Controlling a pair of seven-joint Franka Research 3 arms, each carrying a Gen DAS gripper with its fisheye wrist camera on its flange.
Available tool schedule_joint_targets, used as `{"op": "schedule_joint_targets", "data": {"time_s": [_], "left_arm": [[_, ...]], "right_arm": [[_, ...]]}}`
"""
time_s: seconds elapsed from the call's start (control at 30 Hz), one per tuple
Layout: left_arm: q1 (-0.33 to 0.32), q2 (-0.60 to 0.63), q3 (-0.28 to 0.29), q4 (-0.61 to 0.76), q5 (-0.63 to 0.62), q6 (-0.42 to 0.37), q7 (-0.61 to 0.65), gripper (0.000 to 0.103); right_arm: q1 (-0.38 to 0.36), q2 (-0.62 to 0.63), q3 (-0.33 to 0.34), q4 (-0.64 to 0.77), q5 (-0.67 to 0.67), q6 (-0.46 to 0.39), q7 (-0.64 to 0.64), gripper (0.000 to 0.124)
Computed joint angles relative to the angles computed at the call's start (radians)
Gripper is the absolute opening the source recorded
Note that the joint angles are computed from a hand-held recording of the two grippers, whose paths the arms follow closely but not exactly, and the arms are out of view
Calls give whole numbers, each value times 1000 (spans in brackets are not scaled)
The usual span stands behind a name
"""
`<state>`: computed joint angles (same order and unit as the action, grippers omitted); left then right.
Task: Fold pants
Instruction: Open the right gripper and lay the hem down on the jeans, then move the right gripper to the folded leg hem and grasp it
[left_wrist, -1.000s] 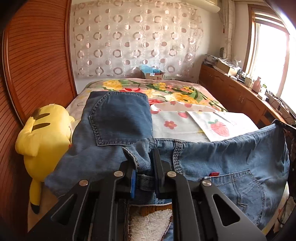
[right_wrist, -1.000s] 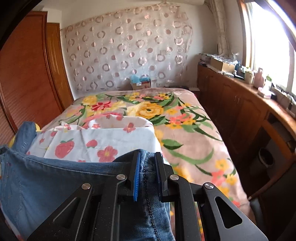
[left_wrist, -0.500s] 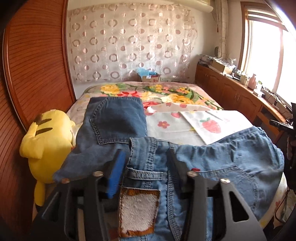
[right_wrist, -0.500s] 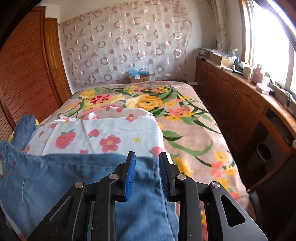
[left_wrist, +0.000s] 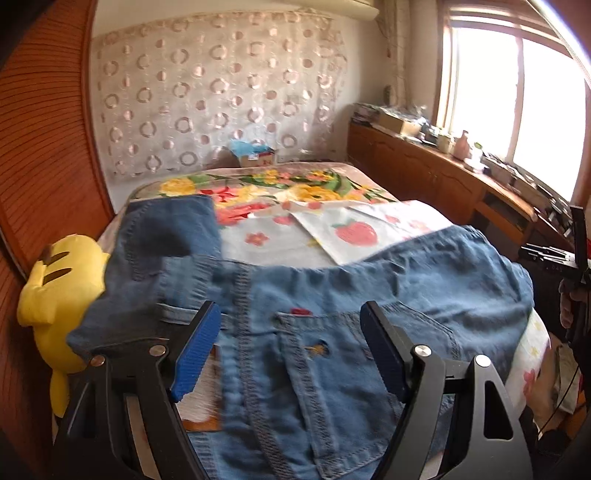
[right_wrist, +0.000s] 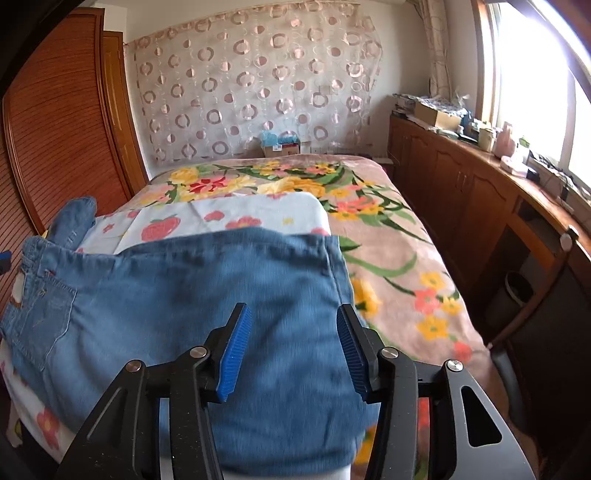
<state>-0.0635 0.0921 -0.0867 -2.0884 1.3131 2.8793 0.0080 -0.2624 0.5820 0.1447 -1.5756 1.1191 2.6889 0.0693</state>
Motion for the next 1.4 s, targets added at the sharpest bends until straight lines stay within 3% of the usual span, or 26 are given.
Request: {"op": "schedule_joint_targets", "data": {"time_s": [0.17, 0.43, 0.8, 1.4], "left_arm": [[-9, 35, -1, 18, -33, 42, 32, 79], [-38, 34, 4, 6, -84, 17, 74, 79], [-43, 32, -3, -17, -82, 36, 70, 79], [-60, 42, 5, -20, -118, 56, 103, 79]], "right_arm": [[-20, -48, -12, -60, 28, -24, 4, 50], [-3, -72, -47, -93, 17, -38, 51, 50], [7, -96, -56, -131, 21, 1, 115, 50], [10, -26, -66, -47, -106, -31, 344, 51]]}}
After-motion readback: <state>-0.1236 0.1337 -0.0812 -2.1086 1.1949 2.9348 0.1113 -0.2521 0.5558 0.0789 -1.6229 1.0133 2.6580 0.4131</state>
